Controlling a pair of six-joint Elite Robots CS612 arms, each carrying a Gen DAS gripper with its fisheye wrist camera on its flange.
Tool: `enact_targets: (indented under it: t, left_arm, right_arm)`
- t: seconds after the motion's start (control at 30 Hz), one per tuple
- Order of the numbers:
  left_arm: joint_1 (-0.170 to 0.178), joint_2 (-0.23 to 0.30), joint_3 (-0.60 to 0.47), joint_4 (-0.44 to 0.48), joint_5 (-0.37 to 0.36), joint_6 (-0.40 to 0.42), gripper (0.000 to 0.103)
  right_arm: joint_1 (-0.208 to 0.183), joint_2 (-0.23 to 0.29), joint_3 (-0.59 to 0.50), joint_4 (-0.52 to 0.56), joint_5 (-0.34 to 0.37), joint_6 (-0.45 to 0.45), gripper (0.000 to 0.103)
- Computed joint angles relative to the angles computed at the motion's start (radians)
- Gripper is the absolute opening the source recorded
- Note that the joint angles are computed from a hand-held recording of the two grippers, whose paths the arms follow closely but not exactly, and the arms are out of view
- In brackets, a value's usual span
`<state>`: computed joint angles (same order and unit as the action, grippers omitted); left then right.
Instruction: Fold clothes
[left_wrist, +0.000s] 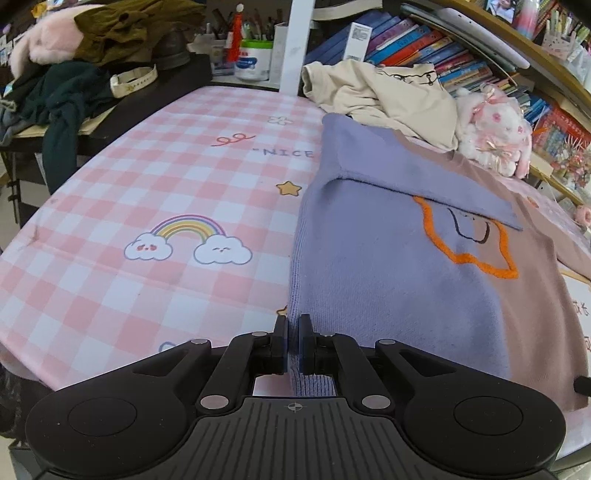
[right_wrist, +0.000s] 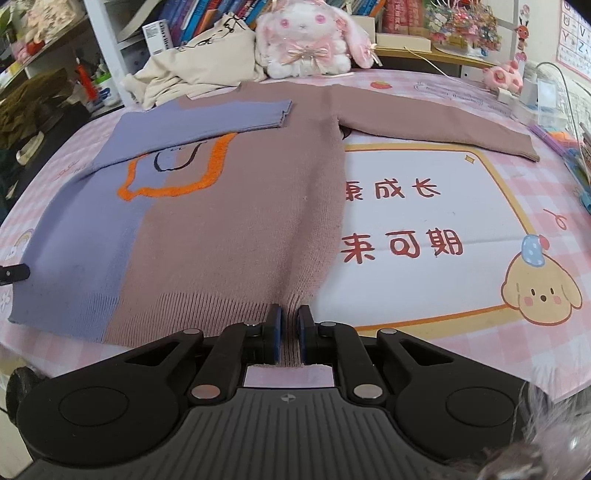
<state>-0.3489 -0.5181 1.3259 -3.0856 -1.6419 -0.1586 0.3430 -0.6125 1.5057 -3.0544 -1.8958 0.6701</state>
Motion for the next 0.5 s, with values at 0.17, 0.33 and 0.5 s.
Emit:
enact_targets:
  t: [0.17,0.33,0.5]
  left_arm:
    - [0.007,0.004,-0.004,0.004,-0.025,0.004,0.005]
    - [0.007,0.000,0.003,-0.002,-0.012,0.042,0.011]
    - [0.009,-0.032,0.057,-0.074,-0.013,0.078,0.018]
  right_arm:
    - [0.003,0.000,-0.006,0.017,-0.011,0.001,0.009]
    - [0.009,-0.002,-0.007,0.020,-0.015,0.026,0.010]
    - [0.023,-0.025,0.016,0.012,-0.054,0.072,0.023]
